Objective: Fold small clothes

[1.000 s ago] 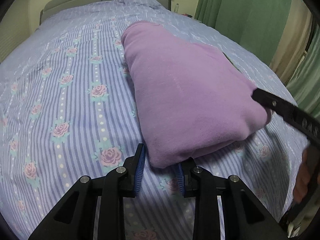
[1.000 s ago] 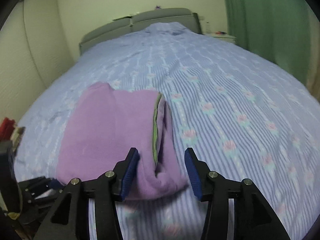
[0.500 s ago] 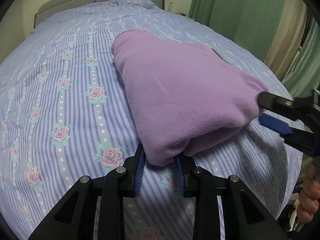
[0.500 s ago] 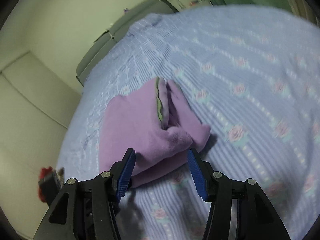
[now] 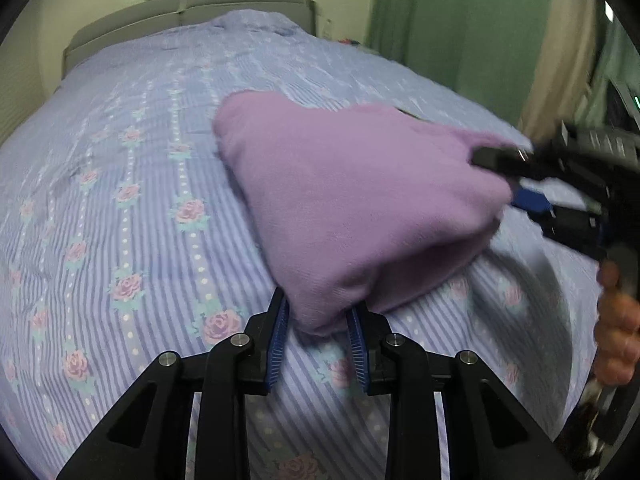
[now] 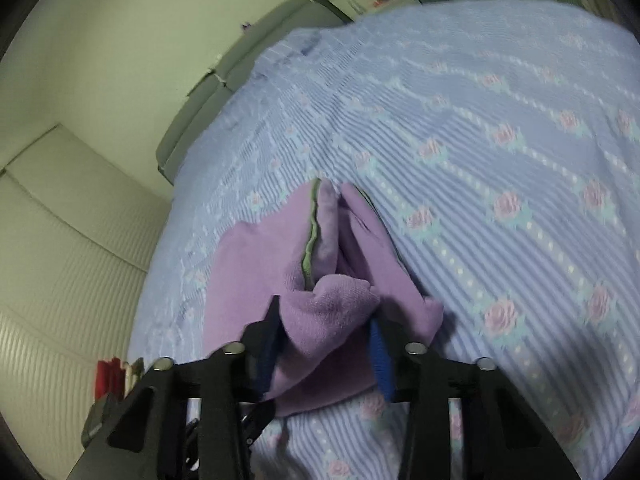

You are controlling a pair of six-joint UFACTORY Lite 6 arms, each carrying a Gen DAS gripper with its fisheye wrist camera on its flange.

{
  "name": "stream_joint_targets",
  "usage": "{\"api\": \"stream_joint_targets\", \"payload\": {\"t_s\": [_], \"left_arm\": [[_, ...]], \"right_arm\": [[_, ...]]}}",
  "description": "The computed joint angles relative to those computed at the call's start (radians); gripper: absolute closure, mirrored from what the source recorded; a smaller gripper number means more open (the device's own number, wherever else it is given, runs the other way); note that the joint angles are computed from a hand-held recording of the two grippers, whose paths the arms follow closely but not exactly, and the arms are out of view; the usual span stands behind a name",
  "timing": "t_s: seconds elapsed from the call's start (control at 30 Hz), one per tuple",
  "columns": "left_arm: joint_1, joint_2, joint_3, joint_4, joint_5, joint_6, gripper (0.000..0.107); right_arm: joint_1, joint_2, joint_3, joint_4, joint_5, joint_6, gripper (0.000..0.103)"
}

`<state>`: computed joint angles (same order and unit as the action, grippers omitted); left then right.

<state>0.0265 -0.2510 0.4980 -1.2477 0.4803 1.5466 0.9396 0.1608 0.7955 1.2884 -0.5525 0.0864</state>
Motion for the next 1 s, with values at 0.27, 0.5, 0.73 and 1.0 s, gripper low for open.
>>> {"api": "stream_joint_targets", "payload": {"t_s": [0.27, 0.5, 0.73, 1.0], "left_arm": [[0.164, 0.086, 0.023, 0.012, 0.143, -0.189, 0.079], [0.143, 0.045, -0.004, 0.070, 0.116, -0.180, 0.078], [0.344, -0.103, 0.054, 0.223, 0.417, -0.106, 0.078], [0.252, 0.053, 0.213, 0.119, 0.461, -0.013, 0.089]], "right_arm": [[0.083, 0.055, 0.042, 0.263, -0.121, -0.371, 0.072], [0.097, 0.114, 0.008, 0.214, -0.148, -0.320, 0.072], [0.137, 0.108, 0.040, 0.313, -0.186, -0.375, 0.068], [0.214, 0.138, 0.069, 0.410, -0.278, -0.340, 0.058]]}}
